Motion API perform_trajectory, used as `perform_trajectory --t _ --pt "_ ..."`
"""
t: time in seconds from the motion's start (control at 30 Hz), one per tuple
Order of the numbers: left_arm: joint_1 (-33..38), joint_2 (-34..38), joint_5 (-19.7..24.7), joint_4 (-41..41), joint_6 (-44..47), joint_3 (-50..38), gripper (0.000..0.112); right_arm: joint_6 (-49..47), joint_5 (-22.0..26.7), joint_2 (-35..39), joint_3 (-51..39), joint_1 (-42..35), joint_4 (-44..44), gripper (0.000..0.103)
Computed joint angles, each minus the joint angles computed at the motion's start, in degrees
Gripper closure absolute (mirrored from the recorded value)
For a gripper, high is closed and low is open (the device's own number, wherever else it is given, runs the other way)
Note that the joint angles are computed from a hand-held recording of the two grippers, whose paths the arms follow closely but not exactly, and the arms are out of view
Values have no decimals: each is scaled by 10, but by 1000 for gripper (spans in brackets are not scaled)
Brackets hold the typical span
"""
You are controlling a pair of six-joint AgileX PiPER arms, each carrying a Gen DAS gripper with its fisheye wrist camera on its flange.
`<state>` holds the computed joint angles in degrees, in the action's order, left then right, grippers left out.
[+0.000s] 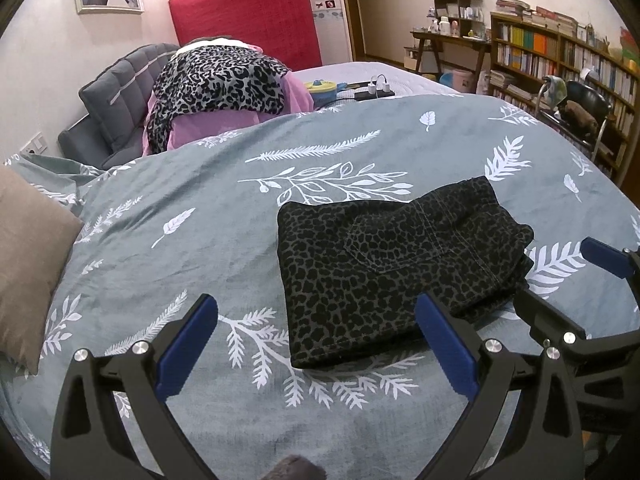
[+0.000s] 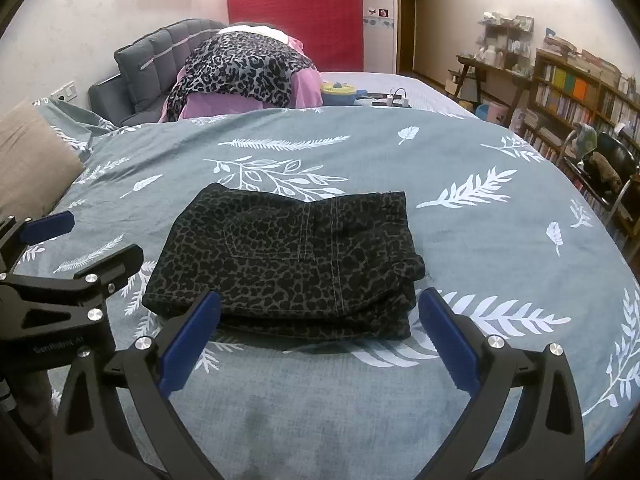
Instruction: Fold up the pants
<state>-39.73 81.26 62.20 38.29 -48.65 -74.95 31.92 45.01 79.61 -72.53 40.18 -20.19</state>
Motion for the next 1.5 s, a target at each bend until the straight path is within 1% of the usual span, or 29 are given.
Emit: perform_trajectory --t 0.6,0.87,1.5 --pt "2 4 -4 -13 8 0 14 12 8 -2 0 2 -14 3" --pt "15 7 -8 -31 17 0 14 23 16 -1 1 6 -29 3" --pt "16 15 -18 -26 23 4 14 16 16 9 2 2 -31 3"
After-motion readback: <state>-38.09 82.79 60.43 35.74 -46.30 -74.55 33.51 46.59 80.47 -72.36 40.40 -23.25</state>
